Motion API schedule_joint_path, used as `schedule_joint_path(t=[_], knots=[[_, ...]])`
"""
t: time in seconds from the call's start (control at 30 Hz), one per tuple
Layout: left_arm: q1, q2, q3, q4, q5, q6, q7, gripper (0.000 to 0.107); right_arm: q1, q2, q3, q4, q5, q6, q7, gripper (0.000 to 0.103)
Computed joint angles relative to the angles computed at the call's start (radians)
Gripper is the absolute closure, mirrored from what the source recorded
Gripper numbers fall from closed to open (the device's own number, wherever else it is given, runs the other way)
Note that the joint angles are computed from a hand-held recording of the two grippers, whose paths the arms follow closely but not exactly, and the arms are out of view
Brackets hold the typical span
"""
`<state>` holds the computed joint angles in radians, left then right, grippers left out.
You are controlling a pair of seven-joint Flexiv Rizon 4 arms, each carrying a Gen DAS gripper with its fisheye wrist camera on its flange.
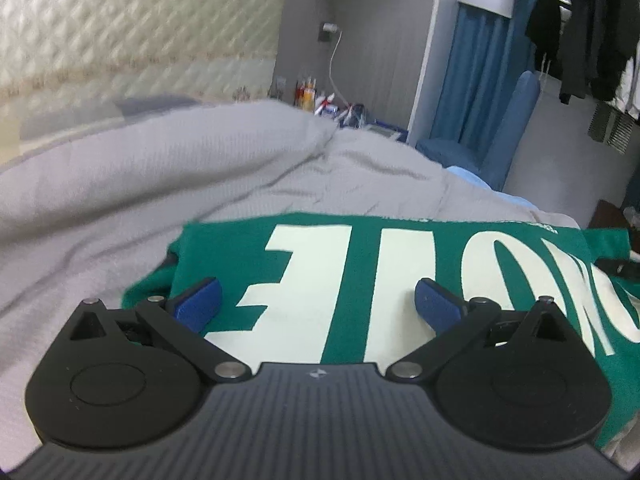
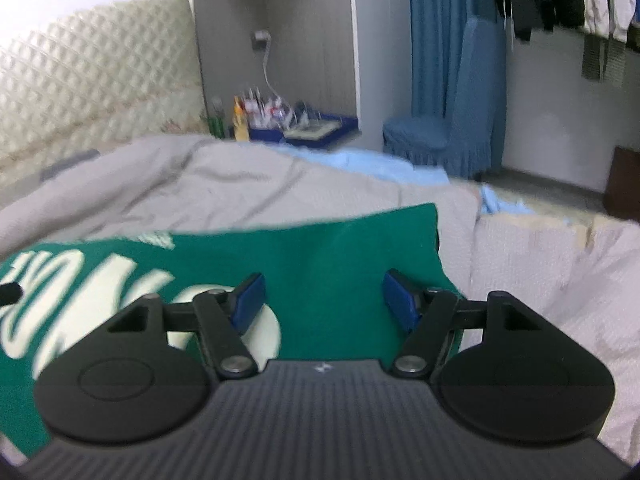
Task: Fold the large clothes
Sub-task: 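Lower both grippers to the folded hoodie's edge and close them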
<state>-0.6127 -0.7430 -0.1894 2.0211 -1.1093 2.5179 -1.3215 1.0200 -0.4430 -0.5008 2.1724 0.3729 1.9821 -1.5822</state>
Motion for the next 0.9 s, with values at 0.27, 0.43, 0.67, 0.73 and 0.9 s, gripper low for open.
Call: schedule_joint_path(t=[0.27,0.43,0.67,0.73,0.9], knots=[[0.077,0.011,0.026,0.039,0.179,-0.127,-0.173,0.004,-0.221,-0.075,0.199,-0.062,-0.096,0.022,0.092,0.036],[0.055,0.021,0.057,0.051,0.189,-0.117,-0.245,0.004,-0.190,-0.072,0.185,-0.051,-0.044,0.062,0.072,0.035],[-0.001,0.093,0.054,0.135,0.156,-0.053,-0.302,0.004,-0.107,0.073,0.145,0.033,0.045,0.033,0.021,0.034],[-0.021,0.117,0.043,0.166,0.140,-0.031,-0.314,0.004,-0.038,0.129,0.095,0.077,0.083,0.016,-0.011,0.032],[-0.084,0.168,0.010,0.221,0.087,0.018,-0.309,0.004,0.200,0.265,-0.094,0.192,0.149,-0.011,-0.072,0.032]])
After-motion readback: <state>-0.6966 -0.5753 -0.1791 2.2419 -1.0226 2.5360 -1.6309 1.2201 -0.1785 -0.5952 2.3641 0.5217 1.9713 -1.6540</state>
